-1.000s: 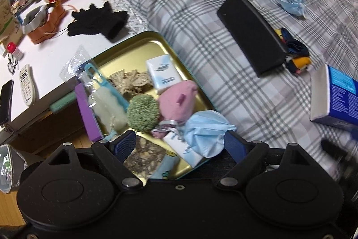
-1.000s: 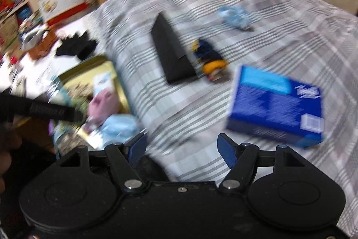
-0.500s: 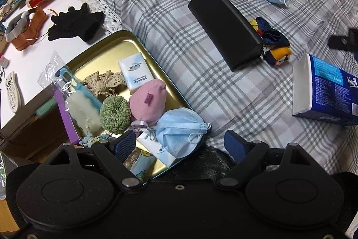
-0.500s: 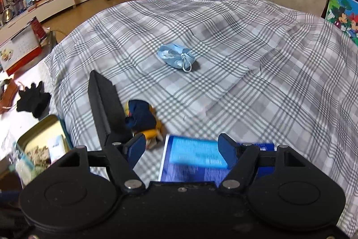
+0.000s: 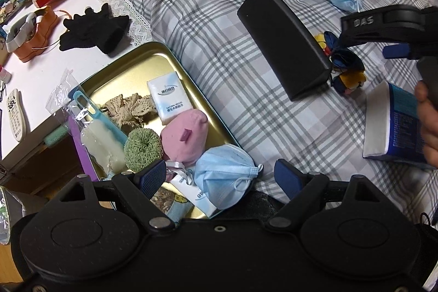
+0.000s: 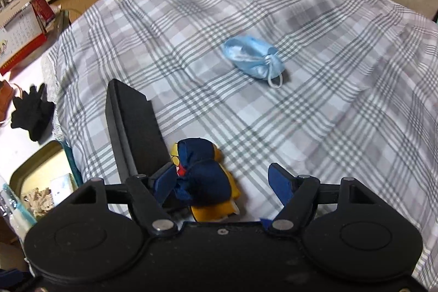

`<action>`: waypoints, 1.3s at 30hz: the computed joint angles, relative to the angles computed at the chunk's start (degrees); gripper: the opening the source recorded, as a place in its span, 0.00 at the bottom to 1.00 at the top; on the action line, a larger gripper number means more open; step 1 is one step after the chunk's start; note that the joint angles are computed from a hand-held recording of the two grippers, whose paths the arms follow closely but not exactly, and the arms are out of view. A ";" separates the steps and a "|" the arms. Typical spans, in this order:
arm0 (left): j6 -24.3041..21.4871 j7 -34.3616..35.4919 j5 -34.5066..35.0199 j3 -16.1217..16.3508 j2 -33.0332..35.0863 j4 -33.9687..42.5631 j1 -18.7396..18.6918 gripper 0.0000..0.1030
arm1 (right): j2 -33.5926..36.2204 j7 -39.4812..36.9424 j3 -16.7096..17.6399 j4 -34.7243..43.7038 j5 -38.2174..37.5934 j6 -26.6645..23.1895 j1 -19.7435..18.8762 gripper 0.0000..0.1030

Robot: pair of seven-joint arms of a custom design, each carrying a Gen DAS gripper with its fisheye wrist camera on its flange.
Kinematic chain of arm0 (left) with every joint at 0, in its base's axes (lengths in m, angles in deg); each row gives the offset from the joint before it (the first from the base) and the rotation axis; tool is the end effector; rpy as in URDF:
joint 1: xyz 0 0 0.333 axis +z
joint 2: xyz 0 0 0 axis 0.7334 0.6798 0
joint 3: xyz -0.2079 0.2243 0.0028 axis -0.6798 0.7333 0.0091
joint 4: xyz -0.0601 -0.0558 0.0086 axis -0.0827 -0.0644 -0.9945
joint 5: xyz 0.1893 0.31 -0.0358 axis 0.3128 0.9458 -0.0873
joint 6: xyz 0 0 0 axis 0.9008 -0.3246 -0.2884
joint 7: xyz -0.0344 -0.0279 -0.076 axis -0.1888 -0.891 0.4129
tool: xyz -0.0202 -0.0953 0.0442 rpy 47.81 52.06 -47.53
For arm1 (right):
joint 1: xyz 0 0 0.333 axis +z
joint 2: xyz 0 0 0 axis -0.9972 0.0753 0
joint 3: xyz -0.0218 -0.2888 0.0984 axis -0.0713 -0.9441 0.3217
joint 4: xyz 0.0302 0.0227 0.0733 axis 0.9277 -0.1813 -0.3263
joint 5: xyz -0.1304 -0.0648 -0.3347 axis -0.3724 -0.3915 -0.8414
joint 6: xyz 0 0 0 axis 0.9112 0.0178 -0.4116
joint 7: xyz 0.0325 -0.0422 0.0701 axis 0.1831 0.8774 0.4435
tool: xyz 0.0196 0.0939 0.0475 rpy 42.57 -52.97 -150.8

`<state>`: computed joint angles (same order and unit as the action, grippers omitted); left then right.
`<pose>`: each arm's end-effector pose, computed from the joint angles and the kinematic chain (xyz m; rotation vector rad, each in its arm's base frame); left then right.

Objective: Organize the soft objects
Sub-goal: 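Move the right tool to the navy-and-yellow plush and grasp it, then grasp the blue face mask with the left tool while the right tool holds the plush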

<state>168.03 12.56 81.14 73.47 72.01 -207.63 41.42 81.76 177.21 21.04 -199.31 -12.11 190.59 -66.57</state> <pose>0.4156 -0.1238 0.4156 -2.2029 1.8772 -0.3741 0.5545 0.2138 0.4090 -2.0616 1.8426 -0.5644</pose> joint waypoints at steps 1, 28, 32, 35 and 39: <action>0.01 0.00 0.04 0.08 0.19 0.14 0.09 0.81 | 1.15 -0.18 0.08 0.96 0.12 -0.50 0.08 0.70; 0.19 -0.27 3.67 -0.52 9.66 12.21 -0.32 0.81 | 1.11 12.30 -5.52 1.86 -5.92 -4.65 -3.21 0.39; -1.16 -1.32 5.31 -0.85 13.96 18.50 -1.14 0.81 | 0.64 14.24 -5.18 0.51 -4.25 -2.78 -6.09 0.41; -1.82 -1.65 6.49 -0.72 17.54 23.53 -2.00 0.81 | 1.09 15.18 -5.06 0.11 -3.12 -0.64 -7.26 0.42; -2.67 -6.55 13.18 0.03 23.17 30.97 -3.64 0.81 | 2.43 14.09 -4.97 0.30 -0.85 1.68 -8.38 0.43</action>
<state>165.36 6.01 94.32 73.50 95.19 -176.66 37.78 84.19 191.30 16.07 -199.01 -12.96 192.27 -74.96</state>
